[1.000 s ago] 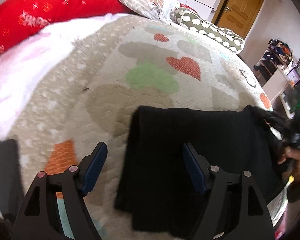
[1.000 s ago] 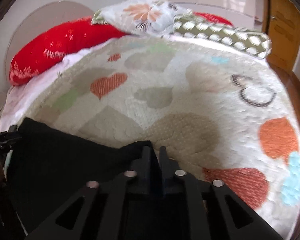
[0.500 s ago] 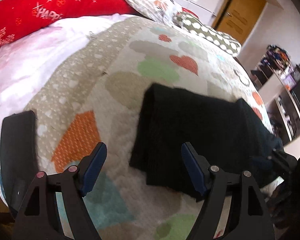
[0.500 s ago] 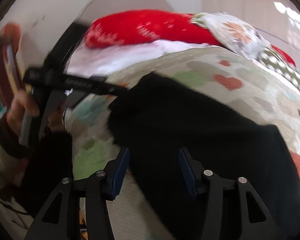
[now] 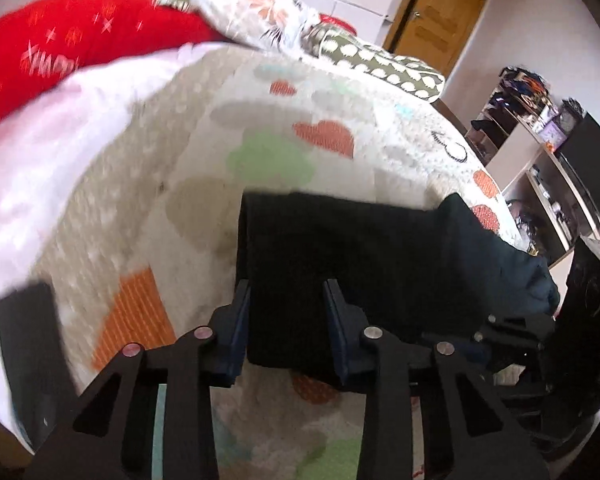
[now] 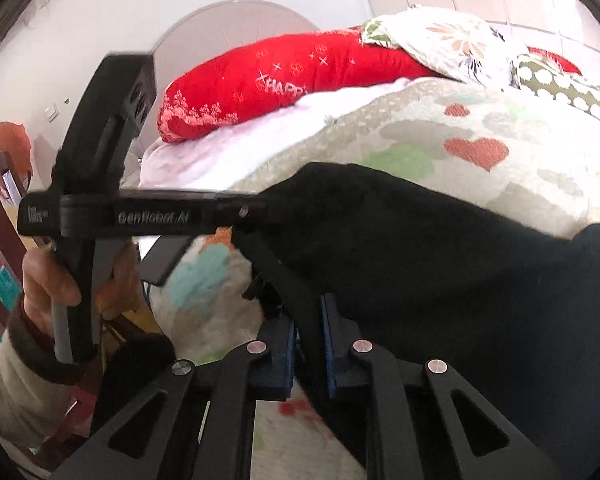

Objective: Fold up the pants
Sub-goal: 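Lift and fold the pants over again with both grippers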

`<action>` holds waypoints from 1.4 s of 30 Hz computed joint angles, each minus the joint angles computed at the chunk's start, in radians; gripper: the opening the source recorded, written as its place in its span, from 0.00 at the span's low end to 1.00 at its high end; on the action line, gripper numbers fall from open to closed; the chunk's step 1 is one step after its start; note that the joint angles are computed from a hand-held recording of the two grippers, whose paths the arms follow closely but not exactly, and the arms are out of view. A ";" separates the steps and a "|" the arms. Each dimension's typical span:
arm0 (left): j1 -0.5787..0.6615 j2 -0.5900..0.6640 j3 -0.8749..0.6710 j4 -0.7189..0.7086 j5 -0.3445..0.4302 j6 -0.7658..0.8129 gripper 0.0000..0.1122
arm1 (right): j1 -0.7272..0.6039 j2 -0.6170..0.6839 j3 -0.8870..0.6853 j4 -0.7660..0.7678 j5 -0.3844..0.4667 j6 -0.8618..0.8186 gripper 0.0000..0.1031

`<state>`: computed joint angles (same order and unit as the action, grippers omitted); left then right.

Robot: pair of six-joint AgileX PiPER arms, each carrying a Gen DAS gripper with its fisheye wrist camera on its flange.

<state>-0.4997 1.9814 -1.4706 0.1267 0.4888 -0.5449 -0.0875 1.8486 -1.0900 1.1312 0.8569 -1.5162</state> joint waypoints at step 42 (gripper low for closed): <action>-0.324 0.310 -0.474 0.357 0.296 -0.550 0.60 | -0.969 0.179 -0.250 -0.222 0.291 0.098 0.52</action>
